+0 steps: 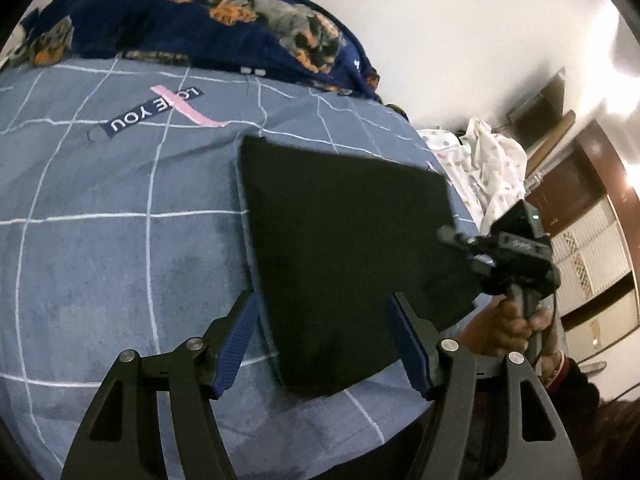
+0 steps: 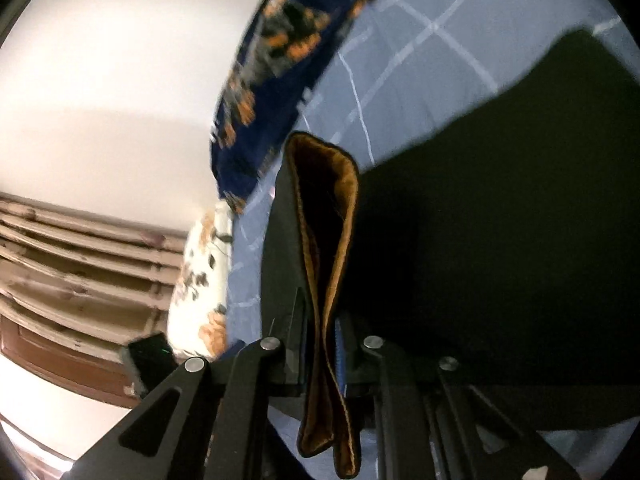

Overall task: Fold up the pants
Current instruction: 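Grasp the orange-lined waistband with the right tool while the left tool releases it, then lift the waistband end with the right tool and hold it above the trousers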

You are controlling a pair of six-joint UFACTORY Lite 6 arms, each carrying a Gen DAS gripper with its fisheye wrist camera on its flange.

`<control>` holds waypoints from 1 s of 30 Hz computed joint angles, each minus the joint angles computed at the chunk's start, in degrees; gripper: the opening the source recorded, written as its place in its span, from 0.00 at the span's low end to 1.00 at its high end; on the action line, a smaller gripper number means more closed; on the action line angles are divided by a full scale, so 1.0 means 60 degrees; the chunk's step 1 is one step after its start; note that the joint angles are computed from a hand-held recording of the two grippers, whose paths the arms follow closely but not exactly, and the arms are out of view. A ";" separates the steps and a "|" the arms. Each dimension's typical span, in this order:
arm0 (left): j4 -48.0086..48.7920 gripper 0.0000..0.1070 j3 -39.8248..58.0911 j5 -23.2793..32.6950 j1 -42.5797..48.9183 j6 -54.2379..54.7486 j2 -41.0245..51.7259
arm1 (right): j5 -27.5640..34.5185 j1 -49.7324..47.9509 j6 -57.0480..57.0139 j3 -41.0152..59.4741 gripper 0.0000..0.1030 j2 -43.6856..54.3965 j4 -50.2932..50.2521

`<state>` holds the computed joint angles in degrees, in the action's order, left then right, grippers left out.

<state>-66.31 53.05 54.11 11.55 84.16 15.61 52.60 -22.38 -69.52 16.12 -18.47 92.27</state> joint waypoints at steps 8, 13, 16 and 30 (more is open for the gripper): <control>-0.0228 0.67 0.0012 -0.0184 -0.0720 -0.0020 -0.0293 | 0.2271 -0.5138 0.0204 0.0463 0.11 -0.0406 -0.2953; -0.0082 0.68 0.0155 -0.0611 -0.1646 -0.0404 -0.0150 | 0.2884 -0.6986 -0.0591 0.1005 0.10 0.0869 -0.3621; 0.0010 0.68 0.0211 -0.0900 -0.2213 -0.0588 -0.0075 | 0.2950 -0.7200 -0.0935 0.1209 0.10 0.1291 -0.3589; 0.0405 0.68 0.0346 -0.1626 -0.3332 -0.1263 0.0245 | 0.2570 -0.8256 -0.2097 0.1798 0.15 0.3502 -0.3299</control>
